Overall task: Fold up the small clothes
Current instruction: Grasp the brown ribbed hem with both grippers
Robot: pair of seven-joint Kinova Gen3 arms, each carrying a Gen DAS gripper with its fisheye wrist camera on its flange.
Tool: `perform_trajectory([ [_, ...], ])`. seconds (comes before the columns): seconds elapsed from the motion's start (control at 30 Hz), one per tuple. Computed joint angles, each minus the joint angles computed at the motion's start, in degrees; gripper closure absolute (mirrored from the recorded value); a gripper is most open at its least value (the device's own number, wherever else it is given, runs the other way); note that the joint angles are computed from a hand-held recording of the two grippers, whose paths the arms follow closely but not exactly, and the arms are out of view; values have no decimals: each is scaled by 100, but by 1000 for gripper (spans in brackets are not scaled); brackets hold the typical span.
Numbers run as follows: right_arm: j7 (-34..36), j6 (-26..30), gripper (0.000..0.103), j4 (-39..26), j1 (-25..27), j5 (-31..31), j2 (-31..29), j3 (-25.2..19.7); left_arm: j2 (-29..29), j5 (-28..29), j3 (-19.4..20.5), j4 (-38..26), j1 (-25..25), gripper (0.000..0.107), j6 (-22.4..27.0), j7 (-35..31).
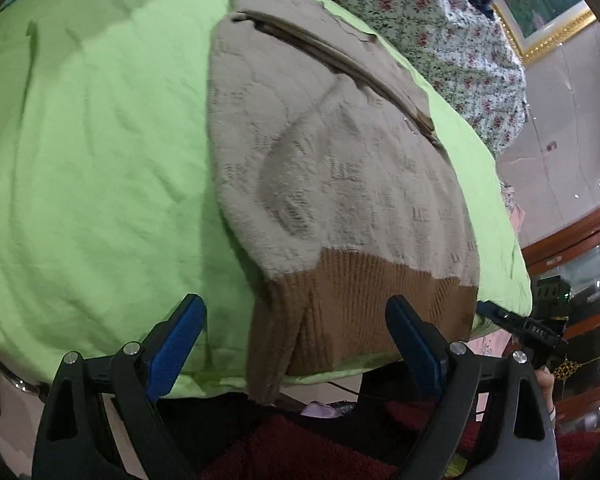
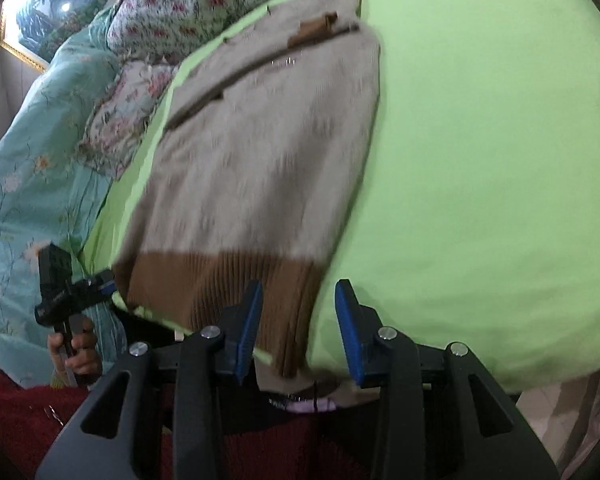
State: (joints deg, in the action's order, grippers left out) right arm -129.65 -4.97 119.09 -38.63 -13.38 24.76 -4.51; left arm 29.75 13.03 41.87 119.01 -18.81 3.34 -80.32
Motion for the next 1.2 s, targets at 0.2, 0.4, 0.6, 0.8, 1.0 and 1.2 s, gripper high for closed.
perform_trajectory([
  [0.2,-74,-367,64,107,412,153,150,-488,200,-134,-53,-163,72,34,111,-238],
  [0.4,-284,-425,88,-269,1314,810,723,-1447,351,-70,-211,-443,218,50,374,-602],
  [0.6,-363,-1202,95,381,1330,915,340,-1446,454,221,-68,-534,20,95,554,-1187],
  [0.8,-655,-1908,96,1413,1382,1048,-529,-1151,384,210,816,-123,-497,102,75,-1742],
  [1.0,-1227,-1827,96,1317,2012,2015,-233,-1433,827,-19,679,-273,-554,101,343,-1659],
  [1.2,-1748,-1830,88,1093,2645,2880,225,-1922,1151,290,607,-499,-427,86,484,-2017],
])
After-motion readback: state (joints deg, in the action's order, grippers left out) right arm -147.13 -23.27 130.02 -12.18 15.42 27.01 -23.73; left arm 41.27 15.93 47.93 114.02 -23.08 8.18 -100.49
